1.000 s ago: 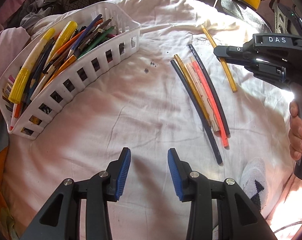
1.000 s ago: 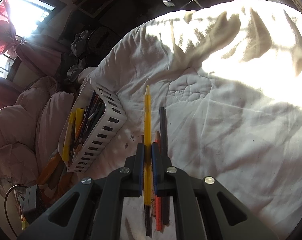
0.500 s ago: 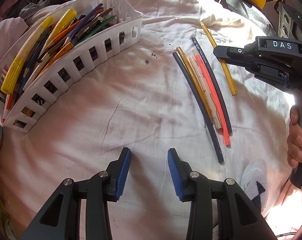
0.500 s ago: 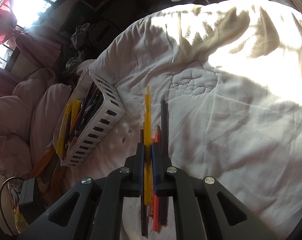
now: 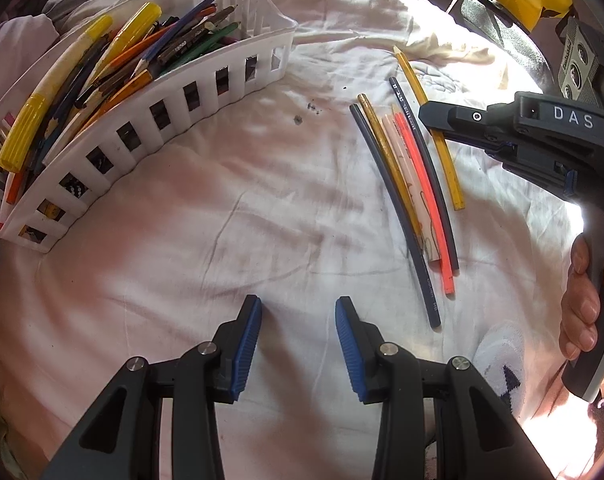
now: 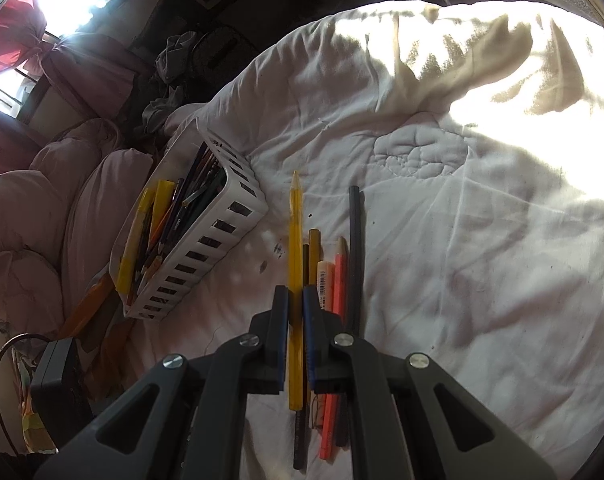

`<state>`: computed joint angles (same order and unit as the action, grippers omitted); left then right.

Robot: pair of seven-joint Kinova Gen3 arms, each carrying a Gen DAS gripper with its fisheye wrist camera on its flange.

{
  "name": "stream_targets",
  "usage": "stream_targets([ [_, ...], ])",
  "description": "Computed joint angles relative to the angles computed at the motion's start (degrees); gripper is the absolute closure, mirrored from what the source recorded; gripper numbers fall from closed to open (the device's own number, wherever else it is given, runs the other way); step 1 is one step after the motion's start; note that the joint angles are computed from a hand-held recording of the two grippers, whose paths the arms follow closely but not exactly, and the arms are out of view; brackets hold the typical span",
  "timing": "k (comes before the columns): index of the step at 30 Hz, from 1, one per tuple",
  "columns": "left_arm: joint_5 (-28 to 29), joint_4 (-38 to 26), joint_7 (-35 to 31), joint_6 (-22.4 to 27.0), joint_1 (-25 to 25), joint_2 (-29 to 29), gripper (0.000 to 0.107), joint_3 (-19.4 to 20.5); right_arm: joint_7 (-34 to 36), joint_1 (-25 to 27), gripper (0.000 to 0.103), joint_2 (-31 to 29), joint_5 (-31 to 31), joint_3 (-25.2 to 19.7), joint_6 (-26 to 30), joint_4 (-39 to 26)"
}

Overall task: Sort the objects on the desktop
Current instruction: 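Withdraw the open left tool from the basket over the sheet, then carry the yellow pencil into the basket and open the right tool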

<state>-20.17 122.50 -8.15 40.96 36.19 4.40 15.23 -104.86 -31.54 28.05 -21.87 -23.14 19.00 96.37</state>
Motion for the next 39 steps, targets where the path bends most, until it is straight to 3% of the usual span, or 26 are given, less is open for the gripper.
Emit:
stream_targets([
  [3,0.41,0.17,-0.06,-0.49,-0.27,-0.19,0.068,-0.11,-1.72,-2.51,0.095,-0.61,2.08,2.81,1.84,-2.00],
  [7,1.10,0.46,-0.29,-1.30,-0.77,-0.38,0.068,-0.21,-0.06,-2.24,0.095,0.60,2.77,1.91,5.12,-7.29],
  [11,1.71,0.66,-0.85,-1.98,-1.35,-0.39,0.068,-0.39,2.59,-2.43,0.095,5.44,1.97,0.41,11.79,-17.72],
  [17,0.63,0.02,4.75,0.73,0.66,-1.70,0.068,1.22,3.24,-8.55,0.095,12.94,2.70,4.39,20.42,-33.65],
  [24,4.37,4.26,-0.89,-0.21,-4.07,-7.11,0.068,-0.36,-0.15,-9.74,0.095,24.45,-1.64,4.66,32.80,-51.74],
  [27,5.17,4.70,0.48,-0.14,-6.53,-8.32,0.068,1.55,-2.65,-9.65,0.095,26.33,-3.70,4.91,33.49,-53.45],
  [31,6.06,5.62,1.00,-0.24,-8.76,-10.07,0.068,2.33,-4.41,-6.47,0.095,26.61,-10.07,1.63,27.72,-48.28],
  [34,6.59,5.62,0.55,0.30,-9.74,-10.29,0.068,2.95,-7.37,-5.11,0.095,28.06,-14.04,0.06,26.23,-47.83],
  [39,7.42,5.96,-0.37,0.54,-10.71,-10.89,0.068,3.49,-15.75,-7.66,0.093,29.79,-12.58,3.26,29.10,-52.63],
])
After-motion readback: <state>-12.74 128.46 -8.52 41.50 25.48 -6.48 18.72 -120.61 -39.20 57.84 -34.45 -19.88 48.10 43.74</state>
